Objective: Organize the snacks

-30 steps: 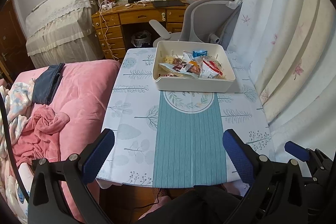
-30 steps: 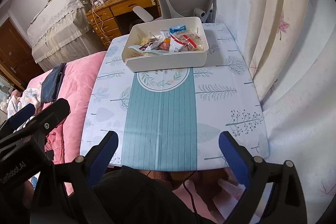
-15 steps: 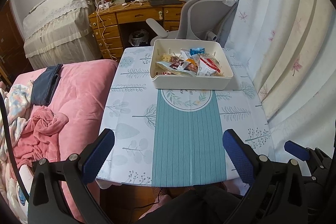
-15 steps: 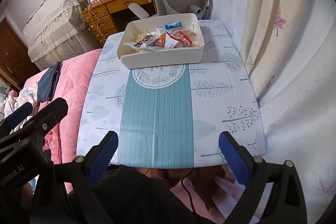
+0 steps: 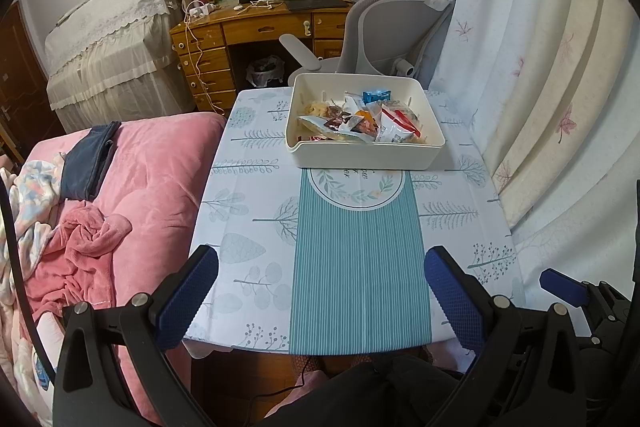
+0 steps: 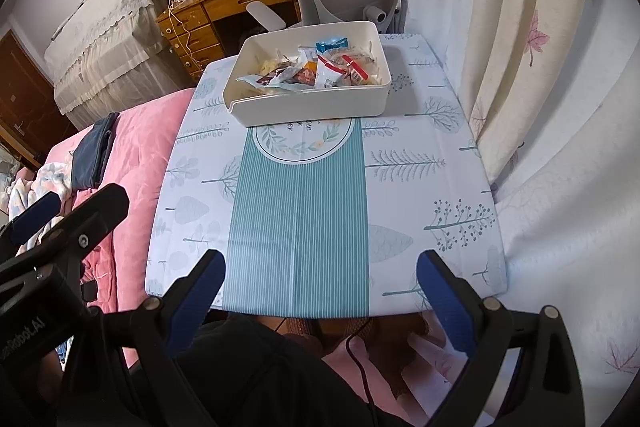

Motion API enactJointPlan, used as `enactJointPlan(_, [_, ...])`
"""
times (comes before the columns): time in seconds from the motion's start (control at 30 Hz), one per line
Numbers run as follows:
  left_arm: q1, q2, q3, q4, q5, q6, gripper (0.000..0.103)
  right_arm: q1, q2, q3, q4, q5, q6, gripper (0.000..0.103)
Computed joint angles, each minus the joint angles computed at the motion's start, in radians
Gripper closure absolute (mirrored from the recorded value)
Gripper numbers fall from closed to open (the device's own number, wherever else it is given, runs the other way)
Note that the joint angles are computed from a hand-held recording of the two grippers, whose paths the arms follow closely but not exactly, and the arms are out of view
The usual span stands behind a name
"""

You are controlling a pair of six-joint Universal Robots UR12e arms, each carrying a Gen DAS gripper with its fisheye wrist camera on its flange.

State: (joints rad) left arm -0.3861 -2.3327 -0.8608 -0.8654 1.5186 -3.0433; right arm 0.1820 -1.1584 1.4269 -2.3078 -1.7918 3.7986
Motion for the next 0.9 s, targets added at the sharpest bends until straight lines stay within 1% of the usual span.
enactJointPlan(0.27, [-0.001,0.001,0.001,-0.005,0.000,0.001,0.001,-0.002,0.001,-0.002,0.014,0.022,-0.011,0.006])
enactJointPlan(0.47, [0.003,0.018,-0.031,-0.014,-0.006,0.013,0.001,-0.003,0.005,-0.009,0.038,0.042,-0.015,0.006])
enactJointPlan(0.63, [0.003,0.020,-0.034,-0.011,-0.005,0.014,0.001,-0.004,0.005,-0.009,0.040,0.044,-0.014,0.006])
enactJointPlan(0.77, [0.007,0.030,-0.054,0.003,-0.005,0.022,0.001,-0.004,0.004,-0.006,0.035,0.043,-0.011,0.006])
enactJointPlan(0.9, [0.005,0.029,-0.049,-0.002,-0.002,0.023,0.001,-0.005,0.003,-0.005,0.033,0.044,-0.012,0.006])
